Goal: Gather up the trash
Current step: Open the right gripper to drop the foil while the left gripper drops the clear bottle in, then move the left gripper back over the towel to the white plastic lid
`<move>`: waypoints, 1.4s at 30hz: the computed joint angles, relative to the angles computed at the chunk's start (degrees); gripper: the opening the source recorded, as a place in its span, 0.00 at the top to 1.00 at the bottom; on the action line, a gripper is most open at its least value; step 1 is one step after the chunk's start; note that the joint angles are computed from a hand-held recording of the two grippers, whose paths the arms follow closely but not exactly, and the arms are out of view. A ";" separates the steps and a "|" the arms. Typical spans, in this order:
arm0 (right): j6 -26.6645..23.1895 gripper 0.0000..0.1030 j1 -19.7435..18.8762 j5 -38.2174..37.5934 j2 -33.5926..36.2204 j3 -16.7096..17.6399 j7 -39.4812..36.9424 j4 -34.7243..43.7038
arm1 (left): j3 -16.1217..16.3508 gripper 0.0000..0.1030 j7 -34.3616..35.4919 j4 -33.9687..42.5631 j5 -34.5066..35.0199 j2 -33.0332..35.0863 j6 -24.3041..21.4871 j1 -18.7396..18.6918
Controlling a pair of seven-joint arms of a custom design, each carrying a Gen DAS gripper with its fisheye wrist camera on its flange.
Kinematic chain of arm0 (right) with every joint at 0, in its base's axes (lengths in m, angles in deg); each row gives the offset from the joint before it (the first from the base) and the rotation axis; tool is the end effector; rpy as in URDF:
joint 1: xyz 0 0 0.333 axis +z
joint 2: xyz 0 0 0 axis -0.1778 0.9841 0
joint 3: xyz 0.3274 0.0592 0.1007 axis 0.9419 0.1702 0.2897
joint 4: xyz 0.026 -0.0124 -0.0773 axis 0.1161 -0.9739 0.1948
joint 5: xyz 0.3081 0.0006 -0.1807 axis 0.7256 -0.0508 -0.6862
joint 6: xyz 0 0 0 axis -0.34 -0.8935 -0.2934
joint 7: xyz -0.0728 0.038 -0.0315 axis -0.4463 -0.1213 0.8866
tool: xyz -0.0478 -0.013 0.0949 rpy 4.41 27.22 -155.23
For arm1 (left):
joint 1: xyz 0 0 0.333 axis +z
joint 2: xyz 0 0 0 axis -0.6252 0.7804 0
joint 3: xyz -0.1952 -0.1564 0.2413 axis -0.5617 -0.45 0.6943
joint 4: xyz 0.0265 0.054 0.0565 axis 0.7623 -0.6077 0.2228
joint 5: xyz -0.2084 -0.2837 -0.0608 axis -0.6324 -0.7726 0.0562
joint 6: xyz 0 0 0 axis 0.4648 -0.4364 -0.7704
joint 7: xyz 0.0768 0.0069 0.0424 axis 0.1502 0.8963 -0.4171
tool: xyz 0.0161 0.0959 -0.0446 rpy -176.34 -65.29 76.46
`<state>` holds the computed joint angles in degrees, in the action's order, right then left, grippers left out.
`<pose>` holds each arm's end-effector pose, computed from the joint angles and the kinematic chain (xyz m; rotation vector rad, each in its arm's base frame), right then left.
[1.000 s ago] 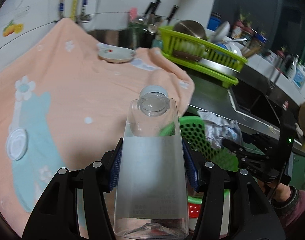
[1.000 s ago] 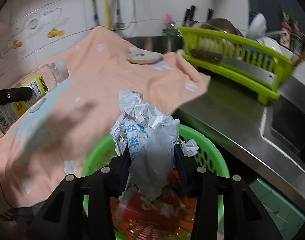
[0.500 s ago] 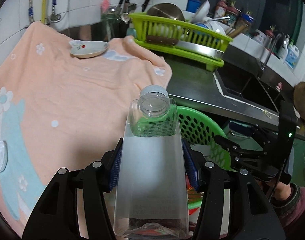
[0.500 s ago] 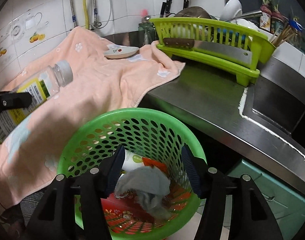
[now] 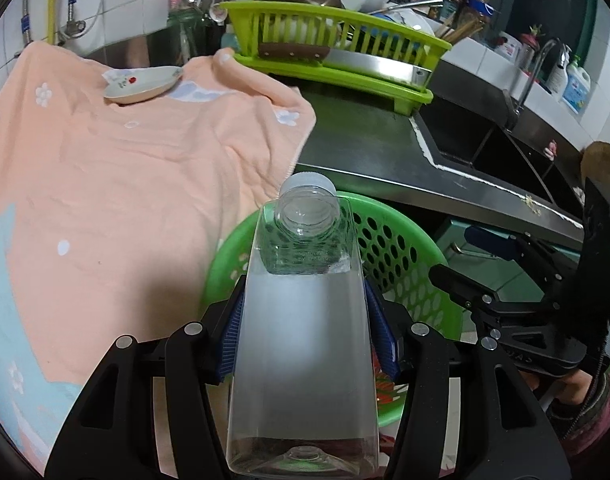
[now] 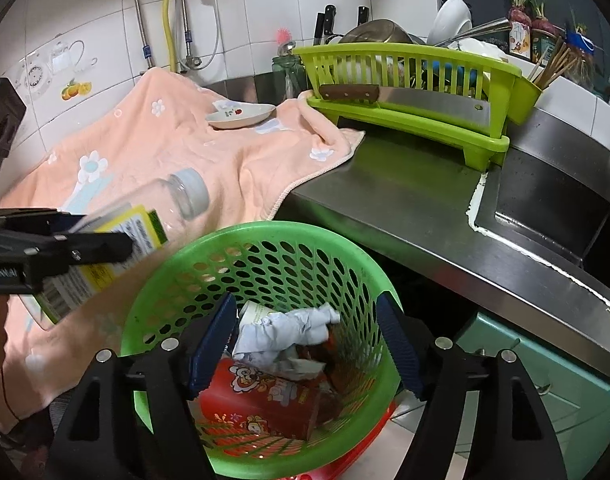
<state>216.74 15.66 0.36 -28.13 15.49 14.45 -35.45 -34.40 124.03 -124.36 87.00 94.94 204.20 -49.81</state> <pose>0.6489 0.2741 0.2832 -1.8257 1.4781 -0.5791 0.6970 -0.3142 0.3182 -1.6209 2.1883 -0.8976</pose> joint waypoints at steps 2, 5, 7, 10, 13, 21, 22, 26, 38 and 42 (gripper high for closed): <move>0.09 0.32 -0.62 -0.27 0.01 0.75 0.01 -0.07 | -0.47 0.46 0.49 0.72 -0.26 0.57 -0.55 0.11; -0.10 0.32 -1.15 -0.57 0.11 1.37 0.10 0.02 | -0.10 0.37 0.22 0.11 -0.09 0.41 1.37 -0.01; -0.19 0.32 -1.60 -0.83 0.09 1.90 0.12 -0.02 | 0.29 0.33 -0.30 -0.82 0.34 -0.24 2.78 -0.02; -0.48 0.32 -1.85 -1.12 0.17 2.19 0.22 0.28 | 1.93 0.33 -1.89 -2.52 1.54 -1.69 4.06 -0.67; -0.24 0.32 -2.24 -1.60 -0.02 3.08 0.16 0.24 | 4.65 0.33 -4.79 -5.04 3.13 -3.81 5.65 -1.57; -1.36 0.29 -3.40 -3.77 0.39 5.83 -0.74 2.39 | 11.48 0.33 -14.20 -9.55 7.45 -8.08 6.84 -3.11; -1.59 0.29 -3.39 -3.93 0.49 5.94 -0.80 2.74 | 12.51 0.33 -15.54 -10.08 8.14 -8.57 6.81 -3.42; -3.00 0.28 -2.45 -4.81 1.28 5.79 -1.34 5.22 | 16.32 0.33 -20.71 -11.92 11.43 -10.19 6.20 -4.66; -8.27 0.28 -0.58 -6.86 4.56 6.60 -3.03 13.48 | 23.01 0.33 -35.38 -15.48 22.12 -13.50 3.87 -4.89; -9.99 0.28 0.23 -7.33 5.50 6.38 -3.43 15.93 | 23.40 0.33 -39.41 -16.65 24.90 -14.54 2.91 -2.99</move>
<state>206.75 15.89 -6.97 -22.63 21.87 11.02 -19.53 -11.00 84.61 -141.00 111.90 80.40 207.11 -52.80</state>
